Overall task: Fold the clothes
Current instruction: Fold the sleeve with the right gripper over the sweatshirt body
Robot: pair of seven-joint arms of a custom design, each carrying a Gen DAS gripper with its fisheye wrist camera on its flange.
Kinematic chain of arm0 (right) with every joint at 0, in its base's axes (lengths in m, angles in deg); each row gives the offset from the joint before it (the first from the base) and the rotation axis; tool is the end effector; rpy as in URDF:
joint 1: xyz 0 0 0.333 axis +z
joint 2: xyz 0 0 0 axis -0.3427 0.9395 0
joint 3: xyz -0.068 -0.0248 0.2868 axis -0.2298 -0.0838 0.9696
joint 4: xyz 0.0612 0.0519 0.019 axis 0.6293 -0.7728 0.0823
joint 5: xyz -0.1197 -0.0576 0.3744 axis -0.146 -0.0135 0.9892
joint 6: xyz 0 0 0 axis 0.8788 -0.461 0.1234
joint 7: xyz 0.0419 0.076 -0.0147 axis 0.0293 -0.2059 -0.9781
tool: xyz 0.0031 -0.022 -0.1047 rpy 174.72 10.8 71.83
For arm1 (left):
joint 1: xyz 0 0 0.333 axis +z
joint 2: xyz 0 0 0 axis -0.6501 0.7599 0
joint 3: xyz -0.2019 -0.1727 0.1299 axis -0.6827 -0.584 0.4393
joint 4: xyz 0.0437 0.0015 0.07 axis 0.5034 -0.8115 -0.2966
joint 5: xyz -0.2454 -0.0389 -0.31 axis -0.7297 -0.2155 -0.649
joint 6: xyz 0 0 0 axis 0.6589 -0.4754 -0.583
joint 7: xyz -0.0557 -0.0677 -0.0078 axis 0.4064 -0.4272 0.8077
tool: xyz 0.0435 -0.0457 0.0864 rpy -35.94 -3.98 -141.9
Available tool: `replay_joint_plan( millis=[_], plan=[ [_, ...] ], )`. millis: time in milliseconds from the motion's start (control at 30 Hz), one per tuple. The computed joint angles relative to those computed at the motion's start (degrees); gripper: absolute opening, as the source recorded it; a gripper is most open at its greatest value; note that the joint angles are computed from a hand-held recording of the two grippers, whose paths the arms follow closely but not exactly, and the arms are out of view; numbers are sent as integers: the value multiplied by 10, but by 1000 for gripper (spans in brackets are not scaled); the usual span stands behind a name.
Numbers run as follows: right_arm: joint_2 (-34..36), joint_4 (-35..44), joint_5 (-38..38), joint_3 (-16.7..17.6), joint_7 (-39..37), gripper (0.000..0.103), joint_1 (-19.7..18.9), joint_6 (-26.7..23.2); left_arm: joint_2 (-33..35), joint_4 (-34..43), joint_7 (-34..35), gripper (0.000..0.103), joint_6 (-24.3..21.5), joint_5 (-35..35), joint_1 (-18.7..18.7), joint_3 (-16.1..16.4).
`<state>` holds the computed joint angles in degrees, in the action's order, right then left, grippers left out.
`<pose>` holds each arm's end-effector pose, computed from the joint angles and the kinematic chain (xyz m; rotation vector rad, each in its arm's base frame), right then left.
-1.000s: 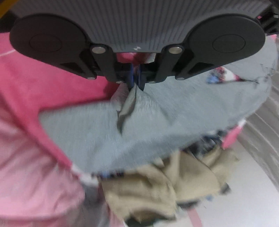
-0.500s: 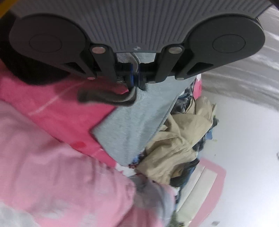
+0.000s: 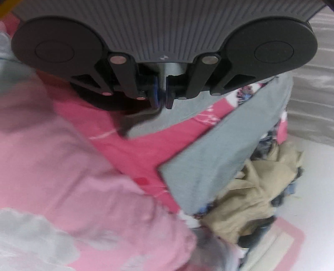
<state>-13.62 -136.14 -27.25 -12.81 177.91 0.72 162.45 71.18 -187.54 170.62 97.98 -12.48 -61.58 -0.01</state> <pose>0.4015 0.2152 0.5029 -0.9426 2.3730 -0.0476 0.4608 -0.3847 0.3899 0.3267 -2.9222 0.9194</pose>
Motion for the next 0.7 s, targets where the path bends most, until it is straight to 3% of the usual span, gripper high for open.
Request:
replay_joint_plan(
  millis=[67,133,267,333,500,700],
  plan=[
    [-9,5,-16,10,12,10,-10,-14,3,5,0,27,-32,-6,6,2],
    [-13,13,-31,15,16,21,-17,-28,-1,10,17,43,-65,-40,18,5],
    [0,20,-42,8,14,31,-23,-18,4,37,19,47,-95,-119,40,17],
    [27,21,-32,-4,4,41,-20,7,19,56,3,49,-63,-147,42,17],
    [114,48,34,-40,-45,41,-11,13,85,116,-67,49,41,-120,26,6],
    [180,81,118,-54,-91,47,-23,-22,214,259,-120,51,16,-38,10,-28]
  ],
)
